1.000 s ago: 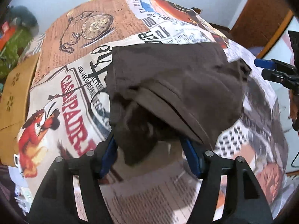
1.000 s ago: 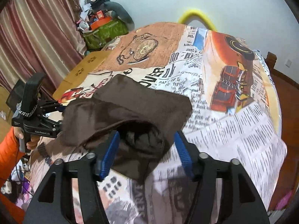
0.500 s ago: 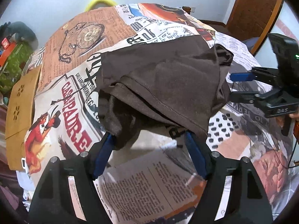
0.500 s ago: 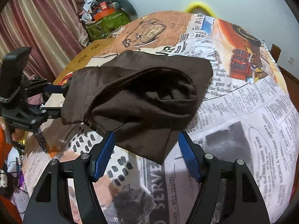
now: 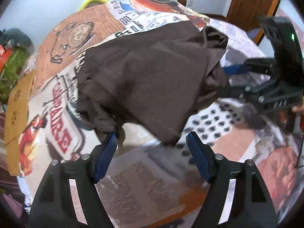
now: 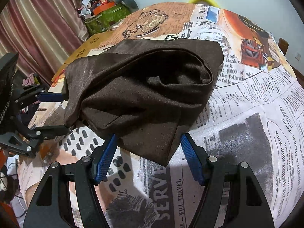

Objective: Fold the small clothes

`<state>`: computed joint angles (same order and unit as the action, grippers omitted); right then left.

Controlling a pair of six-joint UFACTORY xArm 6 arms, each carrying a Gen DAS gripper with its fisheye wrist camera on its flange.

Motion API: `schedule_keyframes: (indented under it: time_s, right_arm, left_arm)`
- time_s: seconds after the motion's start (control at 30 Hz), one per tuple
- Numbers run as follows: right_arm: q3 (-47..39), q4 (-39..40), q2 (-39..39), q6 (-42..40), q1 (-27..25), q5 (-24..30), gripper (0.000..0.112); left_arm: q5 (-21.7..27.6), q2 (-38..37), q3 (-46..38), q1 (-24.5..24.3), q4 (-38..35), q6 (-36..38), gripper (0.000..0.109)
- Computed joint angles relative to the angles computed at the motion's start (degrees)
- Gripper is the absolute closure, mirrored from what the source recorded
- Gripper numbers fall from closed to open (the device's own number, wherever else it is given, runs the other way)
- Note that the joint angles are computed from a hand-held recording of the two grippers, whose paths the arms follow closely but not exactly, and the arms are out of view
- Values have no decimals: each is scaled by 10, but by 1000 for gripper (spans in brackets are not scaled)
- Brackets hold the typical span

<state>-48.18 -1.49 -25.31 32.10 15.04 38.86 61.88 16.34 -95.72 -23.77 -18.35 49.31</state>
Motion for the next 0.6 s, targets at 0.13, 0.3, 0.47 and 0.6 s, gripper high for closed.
schedule_keyframes:
  time_s: [0.13,0.3,0.47,0.6]
  right_arm:
    - [4,-5,0,5,3,-5,46]
    - [12,1,-5,10,3,-16,46]
    - [19,6,-11,10,5,-22,46]
    - [29,20,-26,10,2,-32,46]
  left_arm:
    - [-20,-11,20,-12,3,4,73]
    - [-22,-8,17,-17,15,-12,103]
    - [-40,-18,-6,-9,-19,8,103]
    - [-28,30,-102,-9,-15,-16,104]
